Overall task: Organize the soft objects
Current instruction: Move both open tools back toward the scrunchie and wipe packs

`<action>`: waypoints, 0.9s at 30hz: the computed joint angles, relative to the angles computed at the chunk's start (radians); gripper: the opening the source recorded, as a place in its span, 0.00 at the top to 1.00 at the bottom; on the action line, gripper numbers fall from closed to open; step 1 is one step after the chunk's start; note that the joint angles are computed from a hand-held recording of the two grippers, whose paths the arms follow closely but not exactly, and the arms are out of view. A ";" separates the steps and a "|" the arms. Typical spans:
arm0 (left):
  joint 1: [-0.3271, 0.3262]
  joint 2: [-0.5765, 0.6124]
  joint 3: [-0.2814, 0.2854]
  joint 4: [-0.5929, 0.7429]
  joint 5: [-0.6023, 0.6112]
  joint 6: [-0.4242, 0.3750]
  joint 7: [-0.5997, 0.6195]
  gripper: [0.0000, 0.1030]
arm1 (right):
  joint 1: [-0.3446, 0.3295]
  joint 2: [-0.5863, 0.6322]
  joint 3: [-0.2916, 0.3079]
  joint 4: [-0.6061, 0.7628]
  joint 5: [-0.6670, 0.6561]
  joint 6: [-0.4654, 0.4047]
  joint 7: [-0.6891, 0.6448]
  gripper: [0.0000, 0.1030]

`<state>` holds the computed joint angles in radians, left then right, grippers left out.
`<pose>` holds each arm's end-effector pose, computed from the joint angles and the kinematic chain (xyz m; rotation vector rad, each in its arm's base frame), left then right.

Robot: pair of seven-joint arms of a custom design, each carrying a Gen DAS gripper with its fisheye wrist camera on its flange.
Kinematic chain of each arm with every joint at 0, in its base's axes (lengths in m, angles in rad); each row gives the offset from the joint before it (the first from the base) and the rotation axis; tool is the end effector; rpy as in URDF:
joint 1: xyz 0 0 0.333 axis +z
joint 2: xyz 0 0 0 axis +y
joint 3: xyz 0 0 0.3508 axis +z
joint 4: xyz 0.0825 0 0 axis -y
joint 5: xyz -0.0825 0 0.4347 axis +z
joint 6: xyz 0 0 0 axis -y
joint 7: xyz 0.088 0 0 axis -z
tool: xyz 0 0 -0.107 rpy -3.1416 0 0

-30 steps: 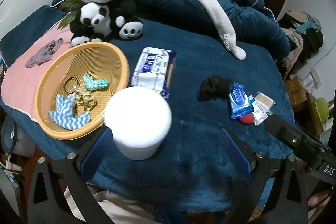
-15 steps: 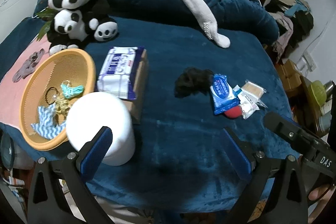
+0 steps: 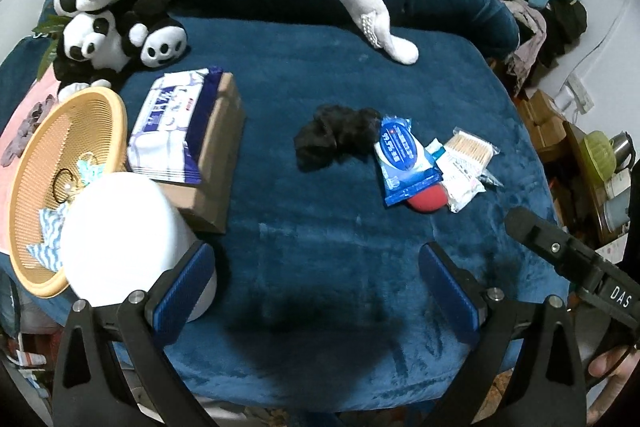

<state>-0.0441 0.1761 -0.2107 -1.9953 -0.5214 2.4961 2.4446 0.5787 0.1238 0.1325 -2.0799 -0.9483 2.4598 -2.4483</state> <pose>0.6453 -0.1597 0.4147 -1.1792 2.7083 -0.7707 0.4828 0.4147 0.3995 -0.8535 2.3444 -0.4566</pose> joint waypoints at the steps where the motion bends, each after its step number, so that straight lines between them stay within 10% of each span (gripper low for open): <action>1: -0.003 0.005 -0.001 0.002 0.006 -0.002 -0.005 0.01 | -0.001 -0.004 -0.001 -0.010 0.000 0.005 0.011 0.00; 27: -0.052 0.181 -0.035 0.131 0.188 -0.042 -0.180 0.01 | -0.080 -0.068 -0.002 -0.200 0.014 0.094 0.187 0.00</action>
<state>-0.0959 0.3571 -0.2458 -1.8644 -0.3335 2.4539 2.2648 0.4984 0.0560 0.1309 -2.2802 -0.9346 2.5540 -2.2613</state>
